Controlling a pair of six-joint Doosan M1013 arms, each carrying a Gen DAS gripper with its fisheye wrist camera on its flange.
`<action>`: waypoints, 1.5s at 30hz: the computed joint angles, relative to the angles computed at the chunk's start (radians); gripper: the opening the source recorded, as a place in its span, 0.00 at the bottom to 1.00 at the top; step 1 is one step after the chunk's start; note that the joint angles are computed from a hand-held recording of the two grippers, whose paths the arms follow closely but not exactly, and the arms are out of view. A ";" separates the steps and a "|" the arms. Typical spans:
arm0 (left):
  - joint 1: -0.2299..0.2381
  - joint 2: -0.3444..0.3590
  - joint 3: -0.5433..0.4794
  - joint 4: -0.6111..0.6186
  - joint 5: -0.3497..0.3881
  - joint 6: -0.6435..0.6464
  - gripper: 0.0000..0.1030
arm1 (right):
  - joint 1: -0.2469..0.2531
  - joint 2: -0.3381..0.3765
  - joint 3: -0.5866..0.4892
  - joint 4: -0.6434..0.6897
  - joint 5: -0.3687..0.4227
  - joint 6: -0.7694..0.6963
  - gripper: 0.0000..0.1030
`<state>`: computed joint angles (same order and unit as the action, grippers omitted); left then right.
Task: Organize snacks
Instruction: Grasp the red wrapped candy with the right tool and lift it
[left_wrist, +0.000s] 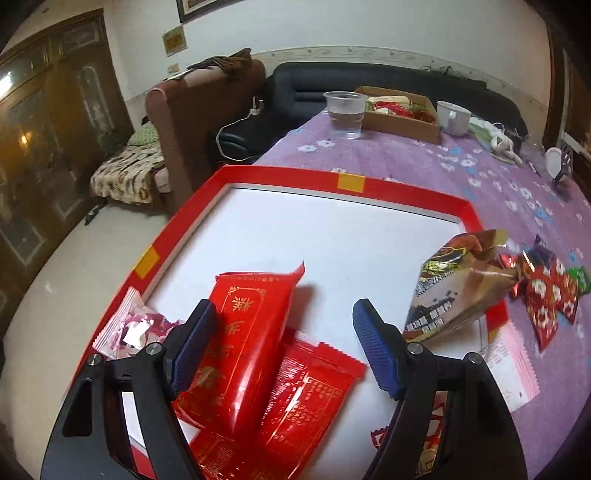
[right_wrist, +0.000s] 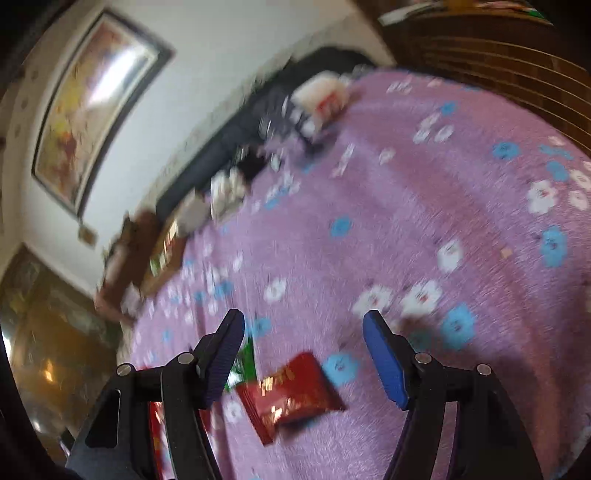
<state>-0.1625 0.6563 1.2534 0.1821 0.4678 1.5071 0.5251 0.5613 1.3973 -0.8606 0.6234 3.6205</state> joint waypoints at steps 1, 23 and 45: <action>-0.003 -0.014 0.026 0.042 -0.020 -0.032 0.74 | -0.007 0.013 -0.024 0.090 -0.010 -0.113 0.68; -0.056 -0.171 0.191 -0.230 -0.123 0.281 0.81 | 0.033 0.160 -0.296 0.285 0.382 -0.630 0.47; -0.174 0.033 -0.085 -0.226 0.268 0.177 0.81 | 0.028 0.156 -0.285 0.282 0.340 -0.603 0.48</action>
<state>-0.3366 0.6893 1.1681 -0.0443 0.7359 1.6843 0.5530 0.7175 1.1125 -0.5783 0.9637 3.0176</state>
